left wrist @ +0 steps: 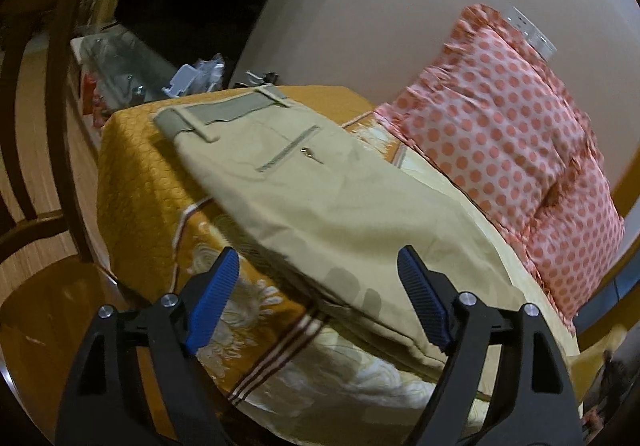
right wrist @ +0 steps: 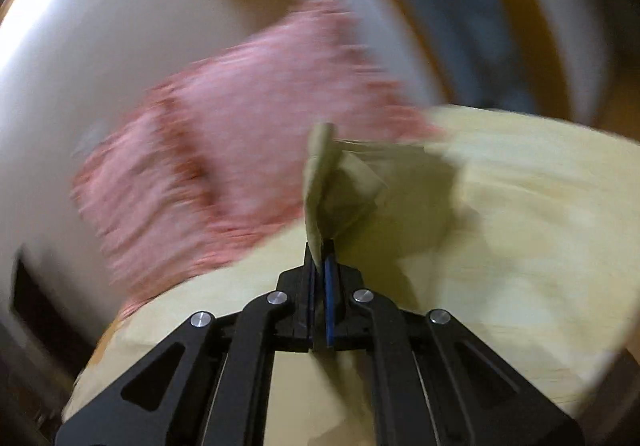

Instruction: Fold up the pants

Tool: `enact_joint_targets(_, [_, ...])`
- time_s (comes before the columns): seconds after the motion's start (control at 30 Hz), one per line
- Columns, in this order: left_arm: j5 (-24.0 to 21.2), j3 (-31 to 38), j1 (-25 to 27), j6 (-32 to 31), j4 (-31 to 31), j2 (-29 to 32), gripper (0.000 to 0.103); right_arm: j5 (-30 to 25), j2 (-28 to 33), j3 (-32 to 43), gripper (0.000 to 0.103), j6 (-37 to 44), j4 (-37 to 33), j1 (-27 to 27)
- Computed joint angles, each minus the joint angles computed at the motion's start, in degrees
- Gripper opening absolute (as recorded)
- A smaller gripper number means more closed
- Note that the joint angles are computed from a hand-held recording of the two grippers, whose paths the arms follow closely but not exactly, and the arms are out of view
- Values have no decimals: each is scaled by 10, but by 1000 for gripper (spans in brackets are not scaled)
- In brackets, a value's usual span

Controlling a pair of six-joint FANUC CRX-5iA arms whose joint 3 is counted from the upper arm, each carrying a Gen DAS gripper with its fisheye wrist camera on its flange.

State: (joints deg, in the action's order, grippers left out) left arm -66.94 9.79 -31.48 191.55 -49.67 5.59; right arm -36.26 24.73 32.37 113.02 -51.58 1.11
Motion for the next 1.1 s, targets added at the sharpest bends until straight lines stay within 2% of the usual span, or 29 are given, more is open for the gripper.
enact_joint_targets(0.1, [-7,-3,-3,10,-8,-2,83,-108,16,52,4,110,-72,39])
enact_joint_targets(0.17, [-11,-2,-5,13,-12,-2,84,-183,36,82,4,146,-65,83])
enact_joint_targets(0.3, [4,-13,3,5,-5,-8,85,-333,87,142,10,137,104,189])
enact_joint_targets(0.33, [8,-17,4,4,-5,-11,85,-344,84,131,17,147,118,200])
enact_joint_targets(0.37, [11,-20,6,3,-6,-13,85,-339,75,115,25,161,113,201])
enact_joint_targets(0.4, [12,-23,6,4,-8,-15,85,-320,58,90,40,180,98,196])
enact_joint_targets(0.47, [19,-30,9,7,-12,-20,85,-263,28,47,55,200,63,179])
enact_joint_targets(0.53, [27,-37,14,12,-13,-24,85,-225,20,34,55,176,71,175])
enact_joint_targets(0.6, [35,-41,22,12,-8,-26,85,-212,37,41,55,101,179,208])
enact_joint_targets(0.63, [41,-44,27,10,-4,-27,85,-224,48,49,55,83,216,217])
enact_joint_targets(0.67, [44,-45,32,7,1,-27,85,-207,42,33,55,94,222,220])
enact_joint_targets(0.77, [50,-47,41,6,2,-28,85,-208,34,23,64,102,219,224])
enact_joint_targets(0.87, [57,-45,56,-16,16,-27,86,-220,36,28,67,106,203,219])
enact_joint_targets(0.97, [73,-41,78,-60,44,-24,92,-225,40,36,69,100,197,224])
enact_joint_targets(1.0, [83,-41,87,-74,56,-24,98,-225,39,34,70,100,196,224])
enact_joint_targets(1.1, [94,-35,104,-93,81,-19,99,-229,43,38,74,103,181,219])
